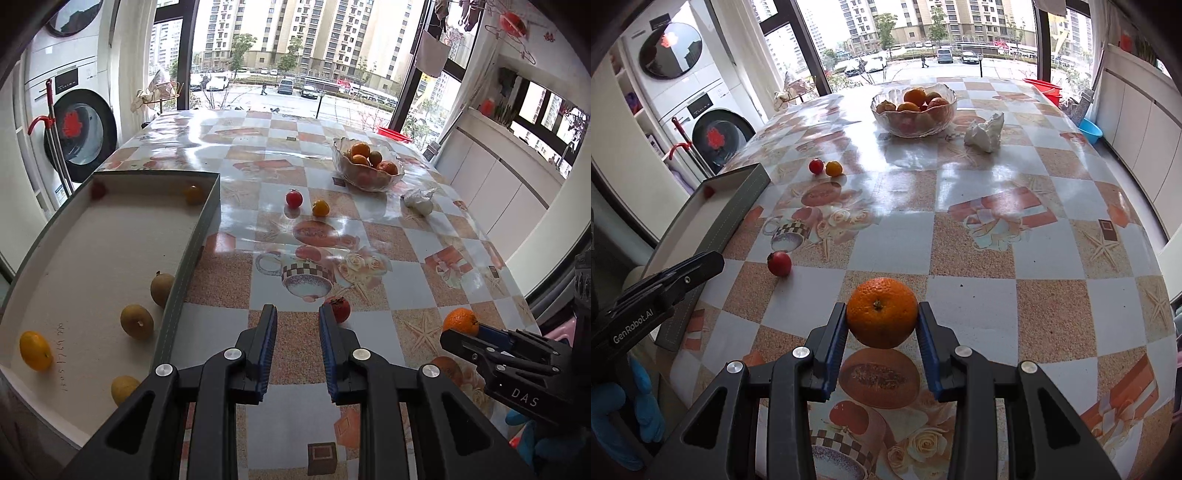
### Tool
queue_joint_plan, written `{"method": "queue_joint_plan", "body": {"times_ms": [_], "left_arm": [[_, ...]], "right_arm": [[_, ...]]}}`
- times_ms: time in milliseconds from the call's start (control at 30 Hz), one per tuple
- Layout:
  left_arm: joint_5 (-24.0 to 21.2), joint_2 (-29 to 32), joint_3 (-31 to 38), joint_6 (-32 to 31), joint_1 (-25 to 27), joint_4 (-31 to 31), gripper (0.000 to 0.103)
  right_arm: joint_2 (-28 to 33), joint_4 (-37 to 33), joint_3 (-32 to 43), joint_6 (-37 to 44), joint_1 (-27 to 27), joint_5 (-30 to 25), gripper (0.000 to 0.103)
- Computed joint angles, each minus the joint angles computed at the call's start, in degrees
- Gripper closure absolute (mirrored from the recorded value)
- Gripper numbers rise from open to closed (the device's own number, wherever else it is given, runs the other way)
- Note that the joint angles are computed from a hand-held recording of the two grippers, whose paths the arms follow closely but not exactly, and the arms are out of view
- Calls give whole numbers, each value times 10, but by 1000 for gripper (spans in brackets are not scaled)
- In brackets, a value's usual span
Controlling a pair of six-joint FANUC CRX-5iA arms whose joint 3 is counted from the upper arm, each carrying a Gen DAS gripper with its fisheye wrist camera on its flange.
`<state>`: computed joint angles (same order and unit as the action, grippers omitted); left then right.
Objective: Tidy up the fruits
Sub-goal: 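Carry the tomato and the orange over the grey tray with both tools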
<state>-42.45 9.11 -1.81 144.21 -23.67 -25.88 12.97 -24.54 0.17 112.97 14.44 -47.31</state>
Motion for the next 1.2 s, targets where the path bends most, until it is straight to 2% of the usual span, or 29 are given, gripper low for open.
{"method": "queue_joint_plan", "body": {"times_ms": [267,333,367,400,433,467,500,633,767,800,833,867,900,933,967,1000,1100,1200], "left_arm": [[12,-3,-16,0,10,12,78],[22,4,-14,-18,12,23,78],[25,10,-11,-32,14,32,70],[20,19,-1,-42,13,36,35],[13,28,9,-35,8,24,16],[4,33,21,-4,-5,-11,5],[-4,40,34,15,-14,-36,5],[-32,81,82,-27,-12,-16,5],[-73,120,128,-48,-17,-16,7],[-80,127,135,-50,-19,-17,18],[-87,134,141,-59,-18,-9,25],[-95,142,148,-71,-16,3,39],[-101,150,152,-80,-13,14,48],[-91,146,148,-63,-18,-4,53],[-80,144,143,-69,-15,2,71],[-78,145,144,-74,-13,7,79],[-35,129,113,-91,5,47,79],[-18,109,88,-84,12,59,79]], "right_arm": [[2,16,-2,-15,20,4,63],[2,20,-3,-17,18,5,63],[3,20,-3,-18,16,5,63],[4,20,-2,-19,13,4,63],[5,20,-1,-20,9,3,63],[6,19,0,-20,5,2,63],[6,18,0,-19,1,2,63],[8,15,2,-14,-12,1,63],[12,8,9,-10,-24,-4,63],[14,6,11,-8,-26,-6,63],[15,5,13,-7,-28,-7,63],[17,5,15,-6,-29,-7,63],[18,4,16,-6,-30,-8,63],[20,4,18,-6,-30,-9,63],[21,4,20,-7,-30,-10,63],[22,4,21,-7,-30,-11,63],[21,5,22,-6,-29,-11,63],[21,6,23,-7,-27,-12,63]]}}
